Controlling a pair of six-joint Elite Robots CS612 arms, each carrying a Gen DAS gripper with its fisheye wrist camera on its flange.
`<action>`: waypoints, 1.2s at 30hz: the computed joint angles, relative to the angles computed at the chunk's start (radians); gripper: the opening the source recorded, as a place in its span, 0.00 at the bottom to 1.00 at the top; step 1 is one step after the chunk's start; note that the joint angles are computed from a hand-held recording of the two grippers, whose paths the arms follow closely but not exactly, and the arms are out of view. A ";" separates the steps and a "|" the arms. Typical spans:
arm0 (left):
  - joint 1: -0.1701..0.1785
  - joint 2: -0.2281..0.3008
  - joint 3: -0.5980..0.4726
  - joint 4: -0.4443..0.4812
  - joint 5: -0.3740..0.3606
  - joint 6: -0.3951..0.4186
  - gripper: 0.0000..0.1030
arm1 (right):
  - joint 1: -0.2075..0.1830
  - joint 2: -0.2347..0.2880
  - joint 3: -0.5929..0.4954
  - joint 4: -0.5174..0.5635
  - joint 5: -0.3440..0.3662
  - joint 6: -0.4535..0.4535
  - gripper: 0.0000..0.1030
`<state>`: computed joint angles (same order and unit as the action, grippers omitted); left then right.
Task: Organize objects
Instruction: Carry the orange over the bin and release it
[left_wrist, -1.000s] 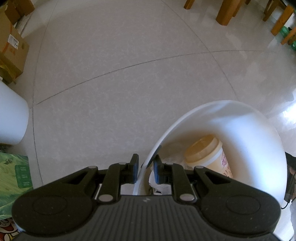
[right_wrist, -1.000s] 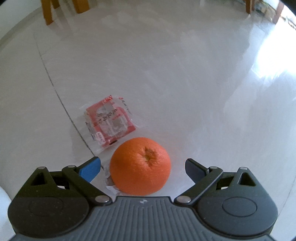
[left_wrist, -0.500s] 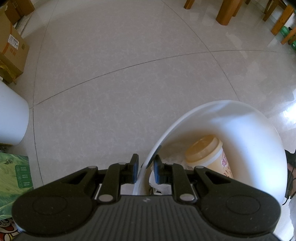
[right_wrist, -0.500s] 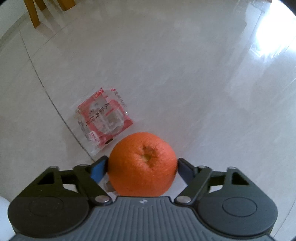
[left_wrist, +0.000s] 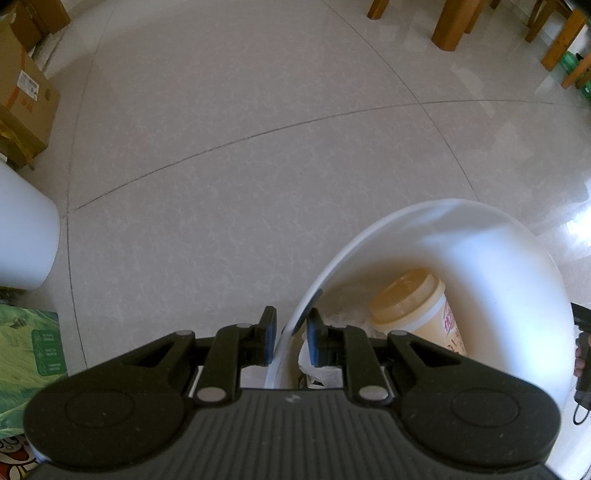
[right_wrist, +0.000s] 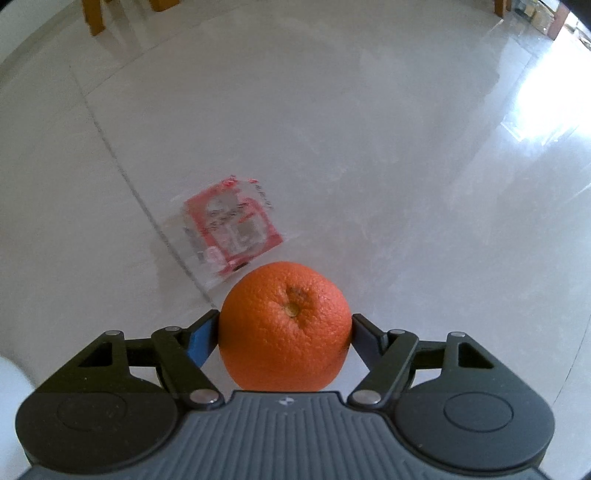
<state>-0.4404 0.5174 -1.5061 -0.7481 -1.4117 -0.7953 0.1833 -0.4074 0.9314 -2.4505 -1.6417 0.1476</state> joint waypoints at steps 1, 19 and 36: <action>0.000 0.000 0.000 -0.001 0.000 0.000 0.15 | 0.001 -0.006 0.007 -0.004 0.003 -0.011 0.77; 0.002 0.000 -0.003 -0.002 -0.004 -0.012 0.15 | 0.043 -0.200 0.170 -0.049 0.097 -0.215 0.77; 0.002 0.005 -0.014 -0.008 -0.006 -0.011 0.15 | 0.142 -0.307 0.196 0.007 0.425 -0.597 0.77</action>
<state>-0.4381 0.5227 -1.5202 -0.7562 -1.4172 -0.8061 0.3257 -0.7140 1.1277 -2.4430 -1.2163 -0.4494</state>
